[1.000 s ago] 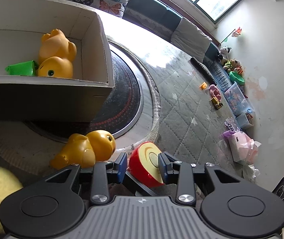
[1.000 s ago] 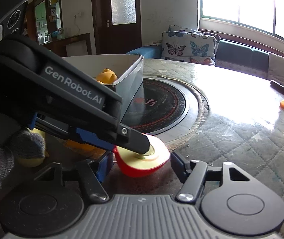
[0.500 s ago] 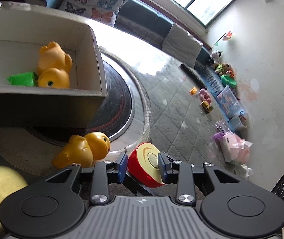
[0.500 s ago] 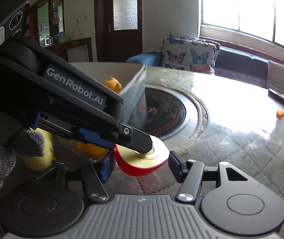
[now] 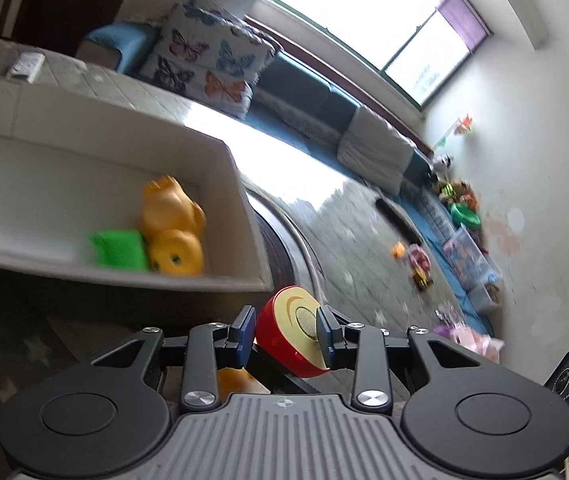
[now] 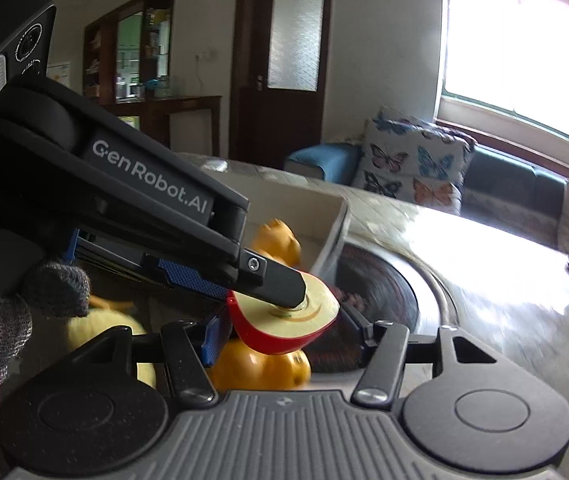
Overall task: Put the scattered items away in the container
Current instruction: 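Carry the apple half with the left tool into the box and release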
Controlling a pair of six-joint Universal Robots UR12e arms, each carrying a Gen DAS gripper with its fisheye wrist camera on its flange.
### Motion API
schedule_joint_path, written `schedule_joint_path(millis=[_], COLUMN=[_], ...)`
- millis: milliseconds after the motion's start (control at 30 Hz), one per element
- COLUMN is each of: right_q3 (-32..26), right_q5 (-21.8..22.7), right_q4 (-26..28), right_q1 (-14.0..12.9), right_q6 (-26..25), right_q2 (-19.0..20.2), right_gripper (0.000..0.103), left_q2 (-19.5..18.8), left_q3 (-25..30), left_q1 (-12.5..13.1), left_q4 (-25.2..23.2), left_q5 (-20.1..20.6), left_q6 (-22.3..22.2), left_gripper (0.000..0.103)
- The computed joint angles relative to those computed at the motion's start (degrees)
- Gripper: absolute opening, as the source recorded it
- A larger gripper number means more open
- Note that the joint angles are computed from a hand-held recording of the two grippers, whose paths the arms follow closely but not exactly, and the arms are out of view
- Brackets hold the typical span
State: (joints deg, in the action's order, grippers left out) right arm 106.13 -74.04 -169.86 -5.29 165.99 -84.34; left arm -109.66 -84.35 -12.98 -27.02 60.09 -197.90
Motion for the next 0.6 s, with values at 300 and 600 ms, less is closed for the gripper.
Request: schedule_joint_path(millis=[300,600], right_q3=[-6.4,-11.0], right_q5=[1.5,3.8], right_q4=[1.5,5.0], right_q1=[2.2,3.5], right_q6=[-1.4,-4.0], right_q2=[5.3,9.2], right_gripper=[0.058,0.059], left_q2=[-2.0,-3.5], left_q3=[2.8,4.2], left_q1=[1.6,3.4], left_q4=[1.1,-0.2], left_q5=[3.3,5.4], left_q6=[-2.5,-5.8], left_gripper=[0.036,0.036])
